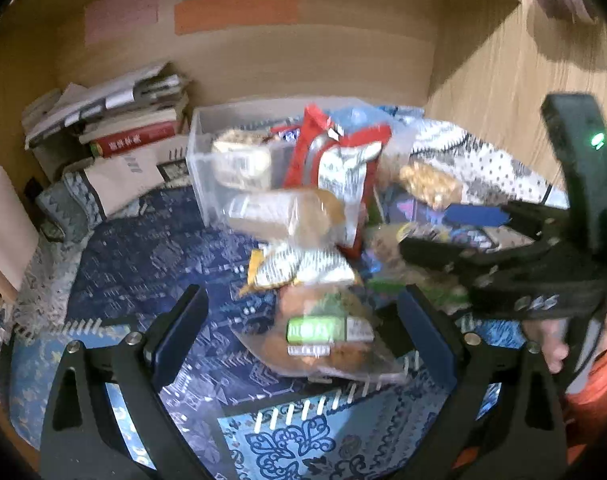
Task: Organize snacks
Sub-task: 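Grasp green-labelled bagged bread with left gripper while right grasps clear cookie bag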
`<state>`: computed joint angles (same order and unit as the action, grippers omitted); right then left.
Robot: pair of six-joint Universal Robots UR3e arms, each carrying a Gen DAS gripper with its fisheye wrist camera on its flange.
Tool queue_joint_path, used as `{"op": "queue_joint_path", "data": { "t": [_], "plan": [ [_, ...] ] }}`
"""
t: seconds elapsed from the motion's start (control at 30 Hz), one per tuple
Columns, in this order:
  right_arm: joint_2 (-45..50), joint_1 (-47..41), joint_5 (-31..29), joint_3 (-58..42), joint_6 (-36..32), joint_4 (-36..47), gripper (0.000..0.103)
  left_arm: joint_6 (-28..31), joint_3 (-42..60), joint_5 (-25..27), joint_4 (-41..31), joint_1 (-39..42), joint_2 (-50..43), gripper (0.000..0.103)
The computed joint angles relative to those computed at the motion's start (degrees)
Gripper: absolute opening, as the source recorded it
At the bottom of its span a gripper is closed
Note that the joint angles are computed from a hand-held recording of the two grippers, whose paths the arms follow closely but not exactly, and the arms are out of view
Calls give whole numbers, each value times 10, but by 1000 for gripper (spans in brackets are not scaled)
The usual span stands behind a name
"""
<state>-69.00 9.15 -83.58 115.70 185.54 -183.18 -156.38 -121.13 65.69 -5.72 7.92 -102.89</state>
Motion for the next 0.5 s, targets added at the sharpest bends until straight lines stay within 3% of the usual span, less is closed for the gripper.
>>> {"op": "queue_joint_path", "data": {
  "t": [0.1, 0.2, 0.37, 0.5],
  "plan": [
    [-16, -12, 20, 31, 9, -11, 84, -4, -4, 7, 9, 1, -21, 93],
    [-25, -14, 26, 46, 16, -14, 84, -8, -3, -20, -1, 17, -30, 90],
    [-10, -3, 16, 25, 27, -7, 84, -12, -5, -32, 25, 10, -42, 74],
    [9, -4, 29, 3, 34, 1, 84, -12, -8, -37, 30, 13, -44, 70]
  ]
}}
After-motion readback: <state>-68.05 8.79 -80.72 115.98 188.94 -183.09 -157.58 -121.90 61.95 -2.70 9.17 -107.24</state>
